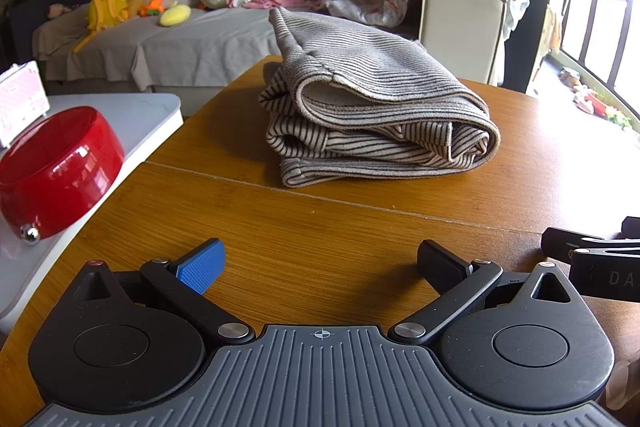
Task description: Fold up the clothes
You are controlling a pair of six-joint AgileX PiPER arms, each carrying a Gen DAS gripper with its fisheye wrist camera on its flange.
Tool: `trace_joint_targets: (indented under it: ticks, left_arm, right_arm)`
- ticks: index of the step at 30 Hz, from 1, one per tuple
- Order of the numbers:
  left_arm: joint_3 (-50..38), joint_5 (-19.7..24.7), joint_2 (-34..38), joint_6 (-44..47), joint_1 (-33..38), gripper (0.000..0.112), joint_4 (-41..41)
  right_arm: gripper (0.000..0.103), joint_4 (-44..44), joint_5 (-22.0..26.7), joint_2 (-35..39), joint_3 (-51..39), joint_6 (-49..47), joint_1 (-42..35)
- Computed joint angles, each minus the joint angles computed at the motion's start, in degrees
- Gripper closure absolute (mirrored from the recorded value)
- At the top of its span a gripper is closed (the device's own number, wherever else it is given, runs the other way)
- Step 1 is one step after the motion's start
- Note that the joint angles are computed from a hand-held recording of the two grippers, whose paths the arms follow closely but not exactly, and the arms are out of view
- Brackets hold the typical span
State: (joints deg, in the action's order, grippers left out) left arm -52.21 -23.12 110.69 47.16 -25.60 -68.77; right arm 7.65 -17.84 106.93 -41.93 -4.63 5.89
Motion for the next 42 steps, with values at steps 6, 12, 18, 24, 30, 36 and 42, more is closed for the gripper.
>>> trace_joint_targets:
  ticks: [6, 12, 18, 24, 30, 36, 42]
  left_arm:
    - [0.1, 0.0, -0.1, -0.1, -0.1, 0.009, 0.0]
    - [-0.2, 0.2, 0.2, -0.4, 0.1, 0.009, 0.5]
    - [-0.3, 0.2, 0.4, -0.3, 0.2, 0.009, 0.6]
    - [-0.4, 0.2, 0.4, -0.3, 0.3, 0.009, 0.6]
    - [-0.4, 0.2, 0.4, -0.4, 0.2, 0.009, 0.7]
    - [-0.3, 0.1, 0.3, -0.4, 0.1, 0.009, 0.6]
    - [-0.1, 0.0, 0.3, -0.4, 0.0, 0.009, 0.5]
  right_arm:
    - [0.000, 0.2, 0.0, 0.1, -0.1, -0.2, 0.1]
    - [0.000, 0.4, 0.0, 0.1, -0.1, -0.3, 0.2]
    - [0.000, 0.7, 0.0, 0.1, -0.1, -0.4, 0.2]
    - [0.000, 0.4, -0.1, 0.0, 0.0, -0.2, 0.1]
    - [0.000, 0.4, -0.1, 0.0, 0.0, -0.2, 0.1]
    - [0.000, 0.5, 0.0, 0.0, -0.1, -0.3, 0.0]
    - [0.000, 0.9, -0.1, -0.1, 0.1, -0.6, 0.1]
